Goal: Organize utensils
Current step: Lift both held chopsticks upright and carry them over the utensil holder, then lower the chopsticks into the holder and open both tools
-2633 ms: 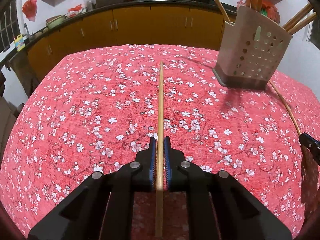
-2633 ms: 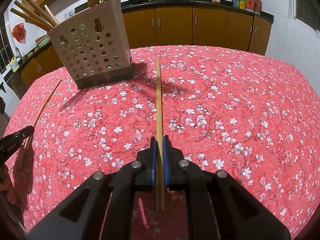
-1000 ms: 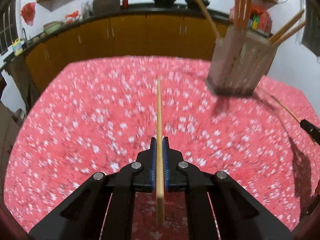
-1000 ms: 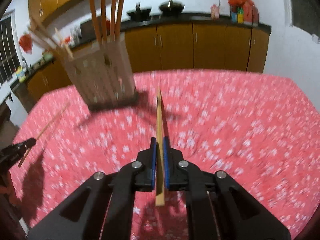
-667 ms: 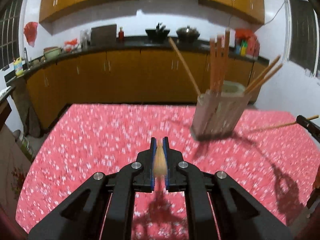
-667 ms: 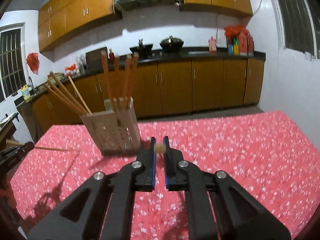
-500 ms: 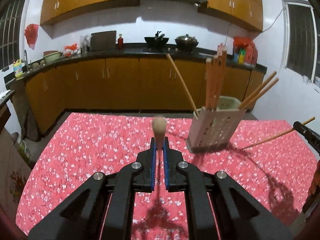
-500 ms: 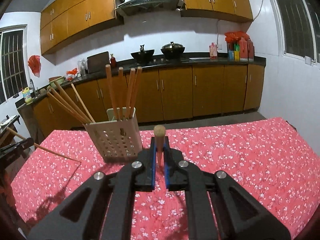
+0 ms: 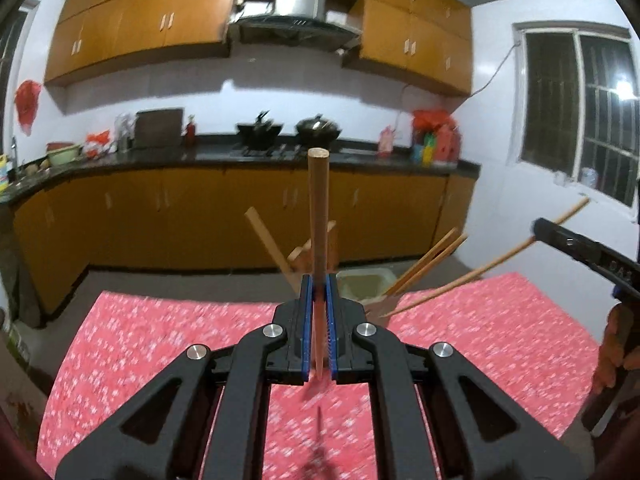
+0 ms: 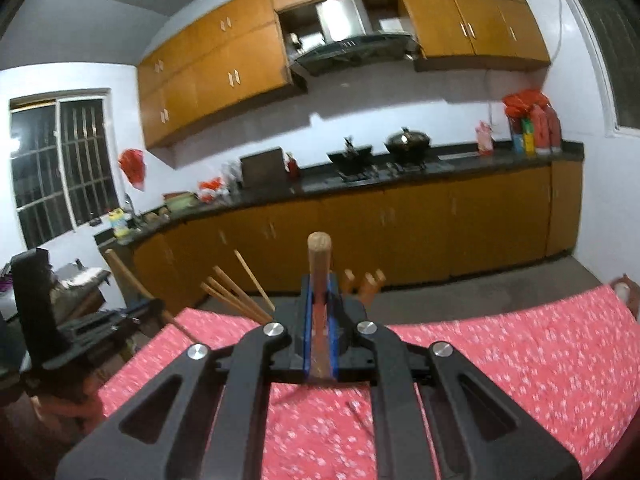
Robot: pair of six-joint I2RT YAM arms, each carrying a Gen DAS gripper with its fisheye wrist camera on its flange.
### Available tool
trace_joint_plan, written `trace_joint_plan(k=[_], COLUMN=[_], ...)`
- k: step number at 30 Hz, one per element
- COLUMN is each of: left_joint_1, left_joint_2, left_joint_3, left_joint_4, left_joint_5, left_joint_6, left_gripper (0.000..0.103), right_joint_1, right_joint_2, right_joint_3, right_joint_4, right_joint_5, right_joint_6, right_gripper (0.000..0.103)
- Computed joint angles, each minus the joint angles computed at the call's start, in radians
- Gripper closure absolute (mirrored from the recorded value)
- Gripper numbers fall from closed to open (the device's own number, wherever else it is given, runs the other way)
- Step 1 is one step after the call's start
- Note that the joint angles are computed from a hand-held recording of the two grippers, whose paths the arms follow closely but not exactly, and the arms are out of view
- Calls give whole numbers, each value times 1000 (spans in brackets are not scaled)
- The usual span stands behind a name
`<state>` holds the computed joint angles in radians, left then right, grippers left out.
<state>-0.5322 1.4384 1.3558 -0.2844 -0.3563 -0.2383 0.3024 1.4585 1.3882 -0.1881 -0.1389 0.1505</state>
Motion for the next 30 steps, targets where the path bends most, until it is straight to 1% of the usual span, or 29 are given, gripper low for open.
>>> trace_joint_plan(k=[2, 5, 10, 12, 16, 24, 30], left_joint_1=[-7, -22, -7, 1, 17, 35, 33], left_joint_2=[6, 37, 102, 137, 213, 265, 307], left_joint_3=[27, 94, 182, 221, 291, 319, 360], left_joint_4=[17, 54, 110, 105, 48, 7, -11], left_joint_5=[9, -6, -35, -39, -27, -14, -27], left_joint_6=[10, 15, 1, -4, -21, -20, -24], left_gripper=[96, 96, 96, 96, 96, 96, 96], right_joint_1=[5, 17, 39, 43, 51, 44, 41], right_joint_2=[12, 62, 177, 244, 358, 442, 453], right_joint_3=[48, 140, 315, 401, 536, 608, 606], right_joint_4=[-7, -27, -121, -177, -268, -309, -303], right_joint_5=[1, 35, 81, 86, 95, 88, 85], right_joint_6=[-5, -16, -39, -49, -74, -64, -59], right_gripper=[95, 95, 95, 95, 95, 95, 95])
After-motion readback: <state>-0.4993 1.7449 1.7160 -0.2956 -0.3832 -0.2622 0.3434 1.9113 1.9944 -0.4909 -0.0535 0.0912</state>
